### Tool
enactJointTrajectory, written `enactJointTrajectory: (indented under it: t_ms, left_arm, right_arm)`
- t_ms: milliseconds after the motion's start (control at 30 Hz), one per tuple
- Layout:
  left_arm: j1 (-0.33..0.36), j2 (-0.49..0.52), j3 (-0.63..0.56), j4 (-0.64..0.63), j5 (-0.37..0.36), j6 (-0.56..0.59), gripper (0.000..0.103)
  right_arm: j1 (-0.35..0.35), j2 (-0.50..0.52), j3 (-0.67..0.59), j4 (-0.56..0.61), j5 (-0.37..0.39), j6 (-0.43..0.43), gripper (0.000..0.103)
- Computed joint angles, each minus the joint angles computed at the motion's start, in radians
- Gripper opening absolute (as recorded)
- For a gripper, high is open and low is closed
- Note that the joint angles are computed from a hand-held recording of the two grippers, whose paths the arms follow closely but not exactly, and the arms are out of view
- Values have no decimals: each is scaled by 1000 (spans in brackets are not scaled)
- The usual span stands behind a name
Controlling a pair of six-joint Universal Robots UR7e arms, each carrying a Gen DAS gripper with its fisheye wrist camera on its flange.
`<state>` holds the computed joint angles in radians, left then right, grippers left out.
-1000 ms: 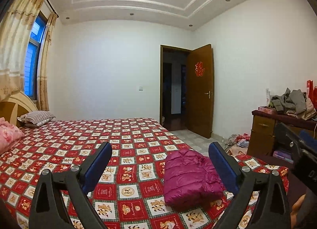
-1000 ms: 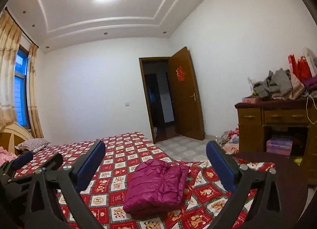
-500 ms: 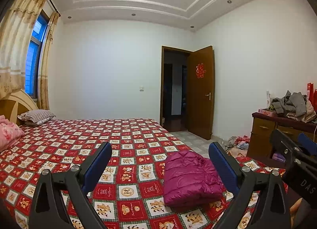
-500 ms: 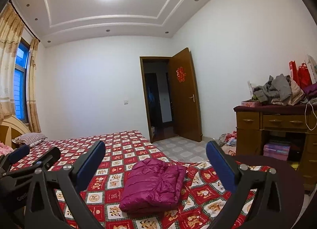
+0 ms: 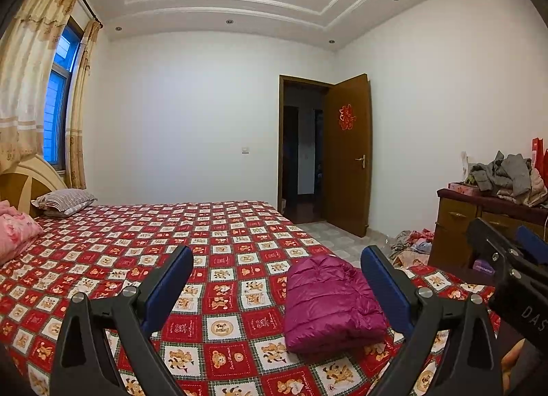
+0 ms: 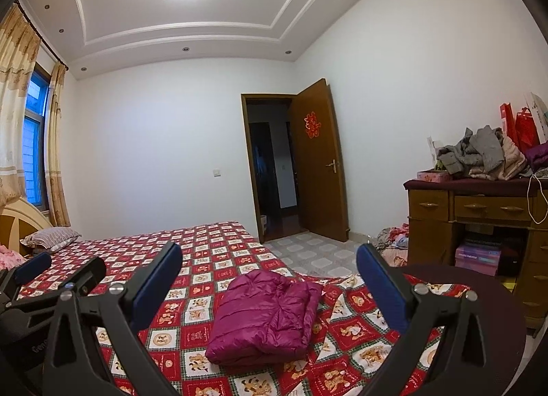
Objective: Fold large clothes
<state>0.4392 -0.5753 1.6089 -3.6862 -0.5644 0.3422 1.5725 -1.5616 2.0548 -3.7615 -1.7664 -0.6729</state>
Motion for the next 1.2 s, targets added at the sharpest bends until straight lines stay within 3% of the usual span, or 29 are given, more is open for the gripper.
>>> enactJointTrajectory:
  t_ms: [800,1000,1200]
  left_arm:
    - [7,2,-10,35,20,-24,99]
    - [6,28,-45,2,78,33,99]
    - [19,11,-39,47,87,-39,99]
  right_arm:
    - [1,-3,-6,16,-11,2,103]
    - [-1,-4,-1,8,-11,1,103]
    - [-8,-10,4,8,-3,0,103]
